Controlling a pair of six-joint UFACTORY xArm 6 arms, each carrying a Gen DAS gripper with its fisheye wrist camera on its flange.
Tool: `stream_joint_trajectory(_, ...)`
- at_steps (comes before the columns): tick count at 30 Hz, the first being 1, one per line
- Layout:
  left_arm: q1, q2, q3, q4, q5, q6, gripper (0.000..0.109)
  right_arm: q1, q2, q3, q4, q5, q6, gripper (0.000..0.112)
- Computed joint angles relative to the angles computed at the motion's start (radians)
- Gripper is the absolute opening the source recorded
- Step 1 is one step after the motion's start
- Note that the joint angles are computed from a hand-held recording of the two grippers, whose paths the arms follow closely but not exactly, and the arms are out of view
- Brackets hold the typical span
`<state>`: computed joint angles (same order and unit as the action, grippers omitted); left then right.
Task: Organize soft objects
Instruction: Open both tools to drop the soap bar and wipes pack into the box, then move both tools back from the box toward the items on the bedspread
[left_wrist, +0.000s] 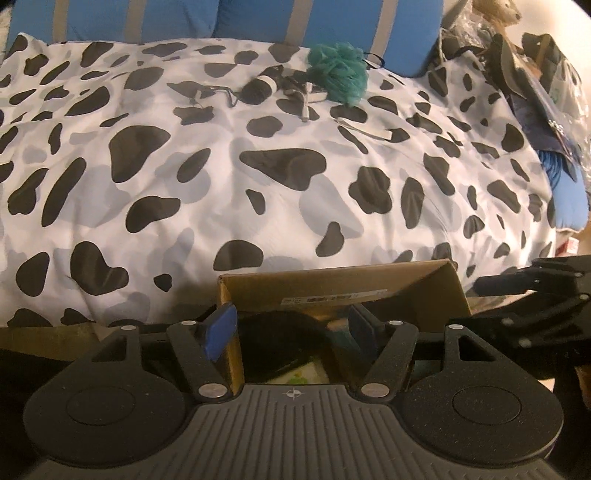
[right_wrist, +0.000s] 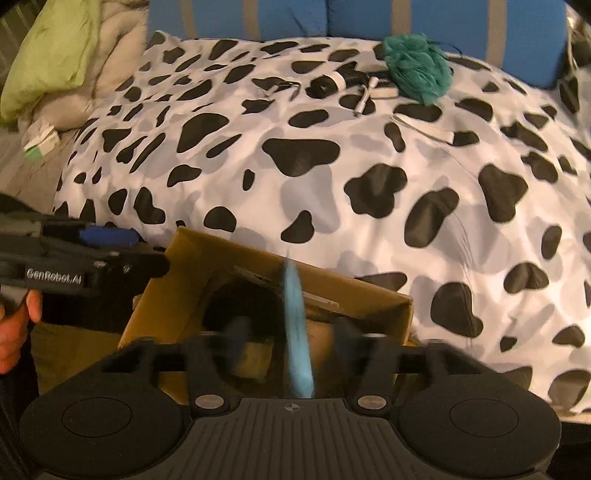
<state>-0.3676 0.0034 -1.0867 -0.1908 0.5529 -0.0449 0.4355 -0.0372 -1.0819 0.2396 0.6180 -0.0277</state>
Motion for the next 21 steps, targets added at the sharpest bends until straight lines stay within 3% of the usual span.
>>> stream_joint_trajectory(9, 0.001, 0.035, -0.045, 0.036, 0.014, -0.037, 0.066, -0.023, 0.013, -0.012, -0.022, 0.018, 0.068, 0.094)
stream_joint_trajectory(21, -0.011, 0.064, -0.079, 0.07, 0.026, -0.041, 0.066, -0.039, 0.025, -0.02, -0.068, 0.018, 0.142, 0.1)
